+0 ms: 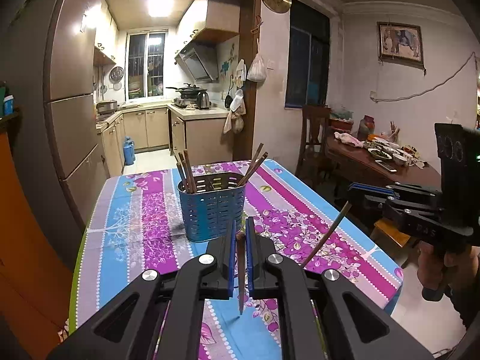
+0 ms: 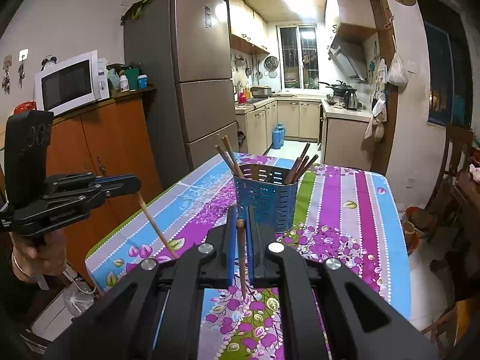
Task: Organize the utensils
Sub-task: 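Carry the left gripper's chopstick over the holder while the right carries its own, then open the left gripper into the holder while the right gripper releases its chopstick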
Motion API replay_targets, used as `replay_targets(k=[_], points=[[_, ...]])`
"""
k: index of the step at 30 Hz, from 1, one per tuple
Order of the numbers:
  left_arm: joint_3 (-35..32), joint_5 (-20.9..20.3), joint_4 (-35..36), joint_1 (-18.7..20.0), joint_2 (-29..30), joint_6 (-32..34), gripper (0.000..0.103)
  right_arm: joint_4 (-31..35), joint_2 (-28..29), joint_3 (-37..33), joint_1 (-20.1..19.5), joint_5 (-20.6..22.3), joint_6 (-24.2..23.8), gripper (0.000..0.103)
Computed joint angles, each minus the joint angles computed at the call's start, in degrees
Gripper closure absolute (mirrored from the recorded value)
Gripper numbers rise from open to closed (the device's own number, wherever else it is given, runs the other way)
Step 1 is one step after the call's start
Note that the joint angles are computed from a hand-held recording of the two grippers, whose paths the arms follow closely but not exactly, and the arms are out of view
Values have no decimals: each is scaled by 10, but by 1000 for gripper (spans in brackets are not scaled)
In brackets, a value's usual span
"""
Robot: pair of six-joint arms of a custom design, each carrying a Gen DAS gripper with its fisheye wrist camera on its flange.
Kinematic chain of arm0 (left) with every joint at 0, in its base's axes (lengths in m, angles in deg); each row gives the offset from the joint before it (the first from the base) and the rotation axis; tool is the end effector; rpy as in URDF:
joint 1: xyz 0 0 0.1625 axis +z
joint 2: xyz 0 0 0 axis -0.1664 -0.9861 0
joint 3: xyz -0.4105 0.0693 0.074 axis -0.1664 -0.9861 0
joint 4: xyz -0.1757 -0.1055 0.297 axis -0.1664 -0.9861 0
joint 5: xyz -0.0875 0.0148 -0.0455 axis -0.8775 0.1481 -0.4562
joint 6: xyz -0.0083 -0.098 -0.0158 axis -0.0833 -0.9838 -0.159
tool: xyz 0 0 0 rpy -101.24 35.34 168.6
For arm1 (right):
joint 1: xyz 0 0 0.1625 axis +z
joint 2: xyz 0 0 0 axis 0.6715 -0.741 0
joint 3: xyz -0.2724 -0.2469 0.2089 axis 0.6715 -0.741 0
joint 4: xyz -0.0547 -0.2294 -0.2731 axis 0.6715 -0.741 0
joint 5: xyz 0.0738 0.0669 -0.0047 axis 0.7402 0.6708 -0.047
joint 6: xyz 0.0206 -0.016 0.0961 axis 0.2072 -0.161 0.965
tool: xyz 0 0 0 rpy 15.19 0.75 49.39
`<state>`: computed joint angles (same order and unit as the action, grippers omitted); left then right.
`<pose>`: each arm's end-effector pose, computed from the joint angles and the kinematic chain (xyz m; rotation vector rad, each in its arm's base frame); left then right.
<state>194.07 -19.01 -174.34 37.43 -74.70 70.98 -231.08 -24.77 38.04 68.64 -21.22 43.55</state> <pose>-0.1906 -0.3496 0.3057 0.6848 2.1740 -1.2336 0.2968 -0.4361 0.1853 1.3285 -2.4212 0.9821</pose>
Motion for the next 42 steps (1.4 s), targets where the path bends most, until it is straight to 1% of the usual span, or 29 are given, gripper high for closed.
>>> replay_targets(k=[5, 10, 12, 13, 16, 17, 19, 21, 23, 24, 26, 28, 29, 33, 35, 38, 40, 42], points=[[-12, -9, -28, 11, 18, 25, 96, 9, 5, -11, 4, -4, -1, 98], [-46, -12, -76, 24, 45, 83, 96, 15, 7, -36, 13, 5, 3, 98], [-75, -11, -98, 28, 60, 120, 96, 16, 8, -57, 23, 9, 1, 98], [-91, -11, -113, 30, 66, 140, 96, 14, 10, -73, 29, 12, 2, 98], [-161, -7, -184, 36, 103, 235, 96, 10, 22, -122, 48, 18, -1, 98], [-178, -9, -195, 39, 111, 252, 96, 9, 28, -141, 55, 22, -1, 98], [-233, -5, -246, 46, 146, 325, 96, 7, 42, -177, 62, 24, -2, 98], [-273, -13, -261, 54, 165, 359, 96, 1, 64, -217, 67, 23, -7, 98], [-321, -17, -315, 65, 200, 434, 96, 5, 82, -251, 65, 24, -8, 98], [-340, -23, -328, 71, 212, 457, 96, 11, 91, -267, 62, 25, -4, 98], [-378, -50, -325, 91, 231, 463, 96, 28, 114, -306, 53, 30, 6, 98], [-403, -63, -341, 106, 251, 486, 96, 29, 133, -330, 44, 33, 10, 98], [-417, -78, -346, 119, 261, 492, 96, 34, 142, -343, 38, 36, 15, 98], [-443, -101, -359, 152, 287, 502, 96, 48, 174, -380, 23, 38, 26, 98], [-442, -118, -346, 174, 290, 477, 96, 48, 186, -390, 18, 36, 23, 98], [-456, -120, -365, 199, 313, 496, 96, 64, 204, -406, 11, 37, 29, 98], [-452, -127, -337, 214, 312, 462, 96, 72, 216, -413, 7, 34, 34, 98], [-448, -120, -341, 224, 324, 468, 96, 79, 226, -419, 4, 30, 38, 98]])
